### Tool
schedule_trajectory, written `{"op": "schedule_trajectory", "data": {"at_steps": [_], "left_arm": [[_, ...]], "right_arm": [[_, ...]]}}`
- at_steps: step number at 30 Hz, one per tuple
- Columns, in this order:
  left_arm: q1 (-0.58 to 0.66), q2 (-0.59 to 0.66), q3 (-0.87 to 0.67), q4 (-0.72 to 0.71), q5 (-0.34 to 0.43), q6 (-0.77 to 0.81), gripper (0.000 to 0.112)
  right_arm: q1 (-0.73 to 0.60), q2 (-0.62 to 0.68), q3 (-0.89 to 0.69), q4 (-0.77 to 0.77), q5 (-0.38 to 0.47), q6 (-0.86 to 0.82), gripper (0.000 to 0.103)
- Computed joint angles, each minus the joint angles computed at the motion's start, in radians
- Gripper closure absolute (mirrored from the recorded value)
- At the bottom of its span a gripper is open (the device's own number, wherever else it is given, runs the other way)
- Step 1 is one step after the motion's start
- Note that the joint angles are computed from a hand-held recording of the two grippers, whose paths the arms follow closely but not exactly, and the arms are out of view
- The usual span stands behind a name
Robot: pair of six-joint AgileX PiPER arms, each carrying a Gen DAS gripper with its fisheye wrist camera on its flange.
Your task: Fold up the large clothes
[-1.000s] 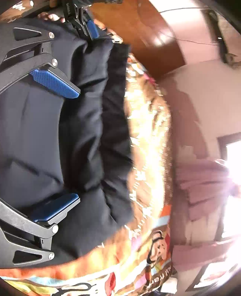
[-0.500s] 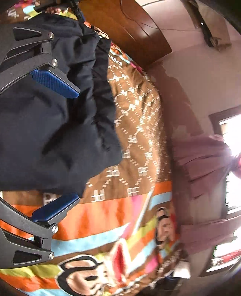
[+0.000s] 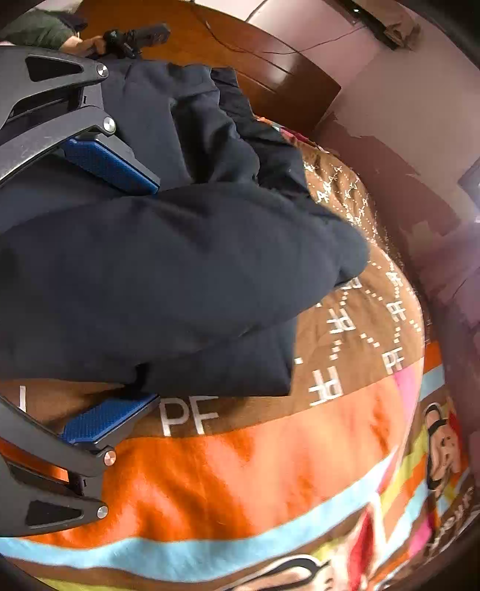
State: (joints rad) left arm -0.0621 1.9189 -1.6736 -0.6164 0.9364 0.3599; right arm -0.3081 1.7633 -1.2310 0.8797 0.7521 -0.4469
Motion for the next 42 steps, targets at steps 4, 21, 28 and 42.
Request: {"op": "schedule_trajectory", "data": {"at_steps": [4, 21, 28, 42], "left_arm": [[0.047, 0.025, -0.007, -0.103, 0.067, 0.031, 0.015], [0.020, -0.006, 0.035, -0.095, 0.028, 0.075, 0.015], [0.011, -0.009, 0.043, -0.097, 0.020, 0.101, 0.015], [0.002, -0.028, 0.067, -0.125, 0.012, 0.102, 0.030]], "right_arm": [[-0.025, 0.006, 0.017, 0.060, 0.023, -0.044, 0.000], [-0.070, -0.004, 0.092, 0.209, 0.019, -0.192, 0.000], [-0.108, 0.003, 0.114, 0.262, 0.046, -0.257, 0.000], [-0.085, -0.026, 0.142, 0.250, 0.012, -0.222, 0.000]]}}
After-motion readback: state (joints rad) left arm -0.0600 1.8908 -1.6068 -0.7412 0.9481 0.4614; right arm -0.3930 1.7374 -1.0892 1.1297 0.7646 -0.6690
